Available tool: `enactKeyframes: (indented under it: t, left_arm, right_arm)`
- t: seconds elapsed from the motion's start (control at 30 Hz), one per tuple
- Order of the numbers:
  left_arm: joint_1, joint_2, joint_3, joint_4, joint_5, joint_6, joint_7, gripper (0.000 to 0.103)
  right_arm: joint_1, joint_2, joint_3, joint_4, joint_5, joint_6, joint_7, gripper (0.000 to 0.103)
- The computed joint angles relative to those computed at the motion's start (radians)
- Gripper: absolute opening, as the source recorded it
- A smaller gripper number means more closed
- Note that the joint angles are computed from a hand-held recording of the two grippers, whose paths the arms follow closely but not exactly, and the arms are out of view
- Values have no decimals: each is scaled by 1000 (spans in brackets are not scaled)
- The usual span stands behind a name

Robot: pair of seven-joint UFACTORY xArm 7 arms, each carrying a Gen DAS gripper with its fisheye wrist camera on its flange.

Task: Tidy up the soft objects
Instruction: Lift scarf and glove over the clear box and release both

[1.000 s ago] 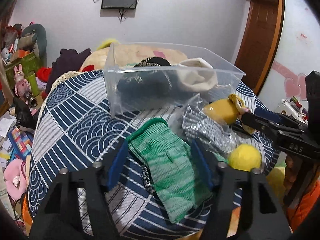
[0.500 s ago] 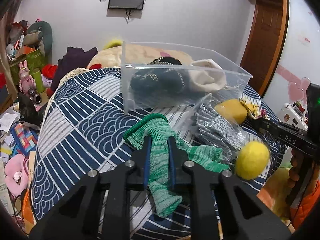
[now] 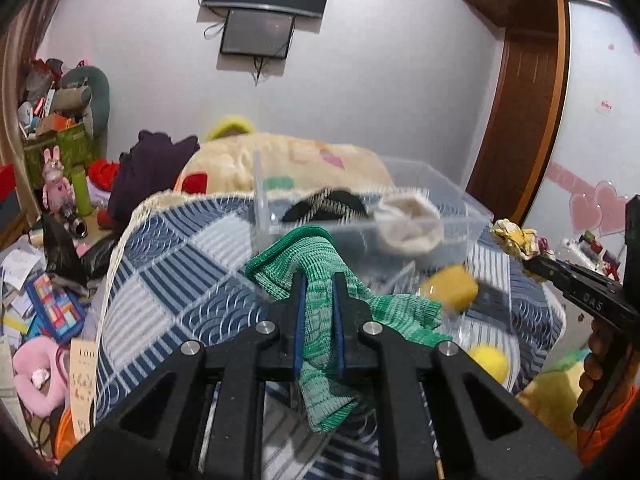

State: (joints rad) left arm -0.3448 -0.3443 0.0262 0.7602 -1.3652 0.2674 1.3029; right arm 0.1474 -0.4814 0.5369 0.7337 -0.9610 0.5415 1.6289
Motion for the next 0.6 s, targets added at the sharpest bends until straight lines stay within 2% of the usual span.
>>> enactKeyframes:
  t: [0.23, 0.37, 0.5, 0.6]
  left_arm:
    - [15, 49, -12, 98, -72, -7, 30, 11]
    - [29, 73, -27, 148, -92, -12, 43, 11]
    - [32, 116, -59, 213, -160, -79, 112, 11]
    - [43, 150, -79, 246, -139, -103, 95, 11]
  right_arm:
    - [-29, 30, 29, 92, -96, 48, 9, 13]
    - [-28, 84, 11, 148, -178, 42, 33, 13]
    - [-2, 144, -19, 203, -238, 55, 41, 13]
    - [22, 188, -48, 240, -269, 58, 47, 13]
